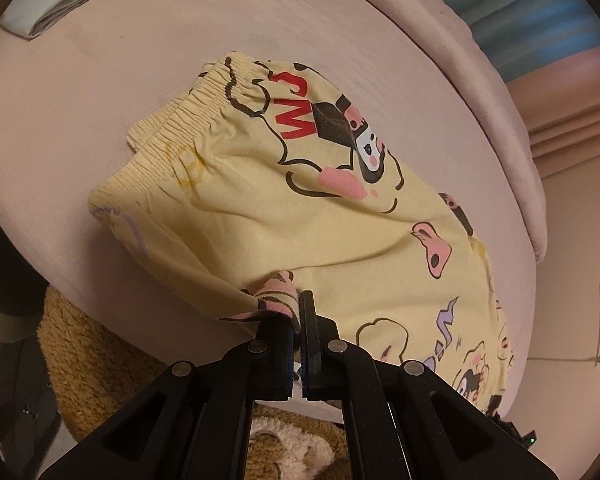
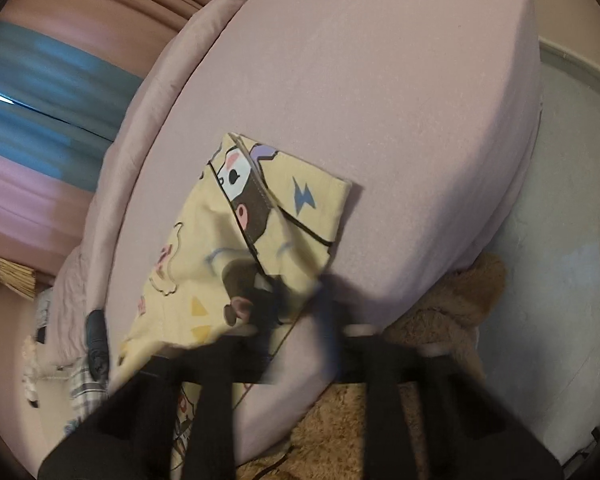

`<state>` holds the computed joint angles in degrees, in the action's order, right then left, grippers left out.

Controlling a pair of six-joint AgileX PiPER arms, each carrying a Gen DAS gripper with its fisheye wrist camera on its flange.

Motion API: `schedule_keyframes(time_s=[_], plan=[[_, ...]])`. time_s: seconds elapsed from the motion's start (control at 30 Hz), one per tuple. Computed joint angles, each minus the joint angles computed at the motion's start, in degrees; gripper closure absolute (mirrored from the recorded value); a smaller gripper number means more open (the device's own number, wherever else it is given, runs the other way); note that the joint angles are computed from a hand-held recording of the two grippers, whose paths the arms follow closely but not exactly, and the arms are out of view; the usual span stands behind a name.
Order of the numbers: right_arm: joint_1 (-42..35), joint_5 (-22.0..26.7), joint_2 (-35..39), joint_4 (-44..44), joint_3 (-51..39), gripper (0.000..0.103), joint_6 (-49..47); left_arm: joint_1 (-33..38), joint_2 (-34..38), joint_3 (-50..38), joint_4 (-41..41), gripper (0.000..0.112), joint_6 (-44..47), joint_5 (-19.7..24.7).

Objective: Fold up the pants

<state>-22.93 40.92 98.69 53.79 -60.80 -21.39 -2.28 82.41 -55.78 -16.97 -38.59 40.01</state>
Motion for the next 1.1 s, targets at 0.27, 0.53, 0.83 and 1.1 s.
schedule_keyframes(time_s=[0.27,0.53,0.83,1.1], plan=[[2.1,-6.0,-0.7,-7.8,-6.9,0.096,5.0,-0.1,-1.8,0.2,0.5,0.112,-0.5,0.6],[1.8,-5.3,4.6,-16.0,-12.4,0.096,12.0,-0.4,-2.8,2.0,2.5,0.112,-3.2,1.7],[1.4,-0.3,6.4,-25.4,-14.0,0.080,19.0,0.9,-0.9,1.2,1.6,0.112,-0.3,4.3],[6.4,6.9,13.4,-35.0,-34.7,0.043,22.1,0.9,-3.1,1.4,1.9,0.112,0.6,4.4]])
